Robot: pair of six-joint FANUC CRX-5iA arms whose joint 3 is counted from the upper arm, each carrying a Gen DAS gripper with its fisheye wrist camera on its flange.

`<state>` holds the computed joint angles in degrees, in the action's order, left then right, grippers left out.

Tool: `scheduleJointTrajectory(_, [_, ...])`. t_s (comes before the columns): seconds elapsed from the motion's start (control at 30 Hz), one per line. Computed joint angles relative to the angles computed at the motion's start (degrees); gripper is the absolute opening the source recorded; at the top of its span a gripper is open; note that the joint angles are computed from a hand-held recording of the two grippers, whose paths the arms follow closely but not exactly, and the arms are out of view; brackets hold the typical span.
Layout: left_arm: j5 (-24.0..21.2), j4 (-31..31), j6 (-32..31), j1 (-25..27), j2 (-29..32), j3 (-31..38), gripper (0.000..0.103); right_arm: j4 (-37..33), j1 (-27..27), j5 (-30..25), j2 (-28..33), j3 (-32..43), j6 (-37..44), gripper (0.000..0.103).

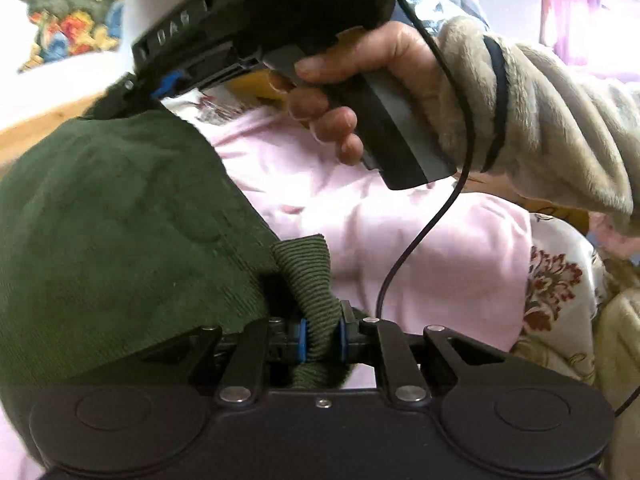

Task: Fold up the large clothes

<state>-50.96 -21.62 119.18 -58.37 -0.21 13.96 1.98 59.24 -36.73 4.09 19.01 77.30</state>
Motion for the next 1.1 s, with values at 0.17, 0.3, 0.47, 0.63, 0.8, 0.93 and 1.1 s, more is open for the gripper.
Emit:
scheduleJointTrajectory(0.17, [1.5,9.6,-5.5,3.7,2.5,-2.0,0.016,8.0,-1.6,-2.9,0.5,-7.0,-10.9,0.013])
scheduleJointTrajectory(0.3, [0.0,6.1,-4.2,1.5,1.4,-0.9,0.026,9.7,-1.9,5.0,-1.8,-14.7,-15.4,0.013])
scheduleJointTrajectory(0.47, [4.4,6.0,3.5,0.3,-6.8,-6.2,0.058,11.8,-1.9,6.8,-2.5,-16.7,-16.0,0.013])
scheduleJointTrajectory(0.63, [-11.0,-21.7,32.2,-12.4,-10.3,-1.3,0.083,21.2,-0.8,10.7,-3.6,-21.0,-25.3,0.014])
scheduleJointTrajectory(0.8, [-34.4,-39.5,44.4,-15.5,-3.1,6.0,0.092,47.0,1.1,10.5,-4.5,-27.8,-49.1,0.018])
scheduleJointTrajectory(0.93, [-35.7,-40.3,44.6,-12.1,0.6,8.0,0.099,73.5,4.9,-1.7,-3.6,-31.1,-67.6,0.044])
scheduleJointTrajectory(1.1, [-36.7,-41.8,45.4,-11.9,4.1,10.0,0.102,94.6,6.5,-7.4,-3.4,-35.0,-74.8,0.065])
